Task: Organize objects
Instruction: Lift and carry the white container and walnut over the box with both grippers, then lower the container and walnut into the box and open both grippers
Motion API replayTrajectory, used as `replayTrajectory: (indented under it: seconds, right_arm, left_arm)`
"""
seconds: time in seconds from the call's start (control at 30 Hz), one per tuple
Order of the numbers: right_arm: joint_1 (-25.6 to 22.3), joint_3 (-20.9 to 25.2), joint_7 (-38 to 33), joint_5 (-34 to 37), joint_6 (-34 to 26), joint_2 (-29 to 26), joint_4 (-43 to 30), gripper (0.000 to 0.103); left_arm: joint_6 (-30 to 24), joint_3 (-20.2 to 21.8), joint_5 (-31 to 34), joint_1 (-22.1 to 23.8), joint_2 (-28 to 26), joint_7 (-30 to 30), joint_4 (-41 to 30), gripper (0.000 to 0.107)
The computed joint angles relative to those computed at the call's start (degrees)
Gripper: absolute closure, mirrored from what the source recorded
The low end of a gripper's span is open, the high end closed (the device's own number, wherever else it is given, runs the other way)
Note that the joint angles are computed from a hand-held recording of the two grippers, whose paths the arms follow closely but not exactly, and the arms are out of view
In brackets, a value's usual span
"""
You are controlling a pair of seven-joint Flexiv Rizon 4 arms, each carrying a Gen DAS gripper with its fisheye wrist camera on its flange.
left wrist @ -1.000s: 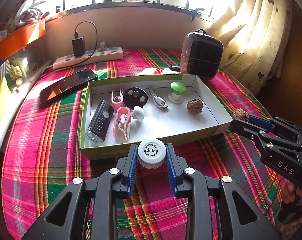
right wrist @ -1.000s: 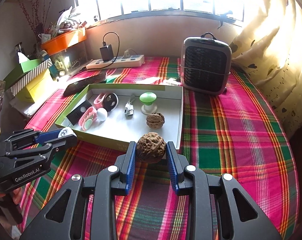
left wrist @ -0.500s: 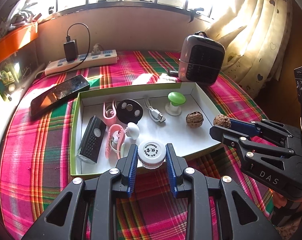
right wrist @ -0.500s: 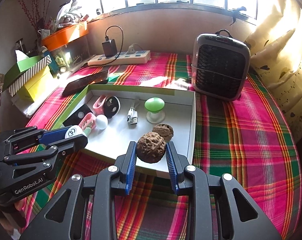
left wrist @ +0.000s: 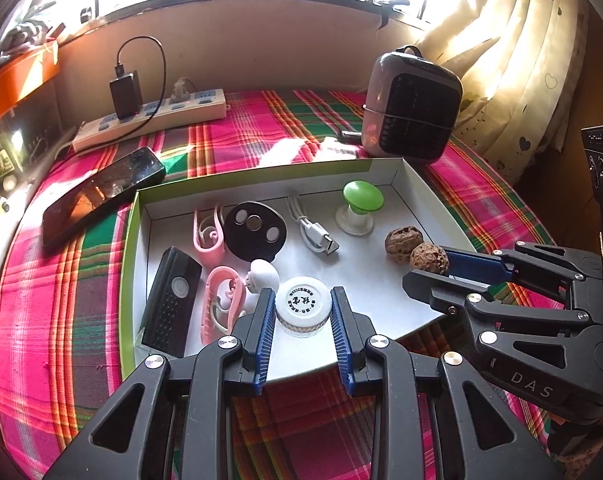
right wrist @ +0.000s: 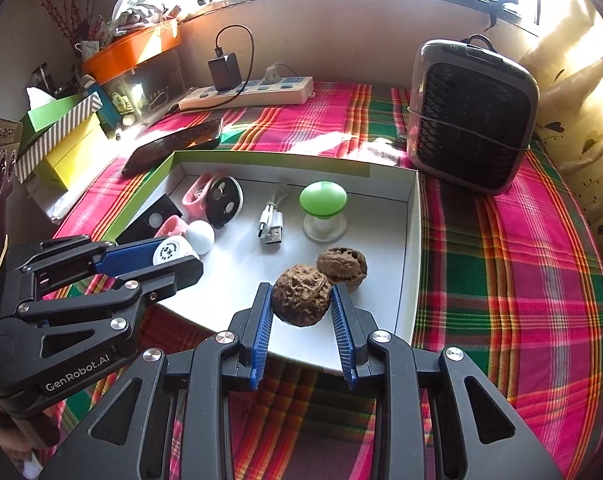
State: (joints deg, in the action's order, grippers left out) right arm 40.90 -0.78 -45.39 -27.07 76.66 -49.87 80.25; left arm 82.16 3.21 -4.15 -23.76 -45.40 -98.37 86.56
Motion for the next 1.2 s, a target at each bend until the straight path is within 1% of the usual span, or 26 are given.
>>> replayTrajectory:
  seconds: [0.2,0.4,0.5,0.63,1.2]
  right_arm:
    - [-1.4,2.3,-2.2,1.2,-2.6,-1.1,-1.9,0.072]
    - [-1.0,1.8,-2.6,1.5,-3.5,-1.5,-2.6,0.072]
    - [-0.9,1.5,-2.5,1.4,-3.9,-1.4,-2.7,0.072]
    - [-0.5,1.0,-2.3,0.9,-4.8,-1.6,-3.0,0.072]
    - [-1.3,3.2,-4.9,2.3,-9.1,-2.4,-5.9,0.072]
  left_arm:
    - [-1.4,-0.3,-0.1,0.4,-1.1,0.5,-1.6,0.081]
    - [-2.7,-0.8,-0.1,0.8,-1.9,1.0,-2.6,0.081]
    - [-2.5,-1.5,-0.4,1.3,-2.1,1.2,-2.6,0.081]
    - [-3.2,-0.9,-0.3,1.0,-2.4,1.0,-3.2,0.081]
    - [-4.5,-1.7,-0.4,1.6,-2.7,0.7,-4.0,0.081]
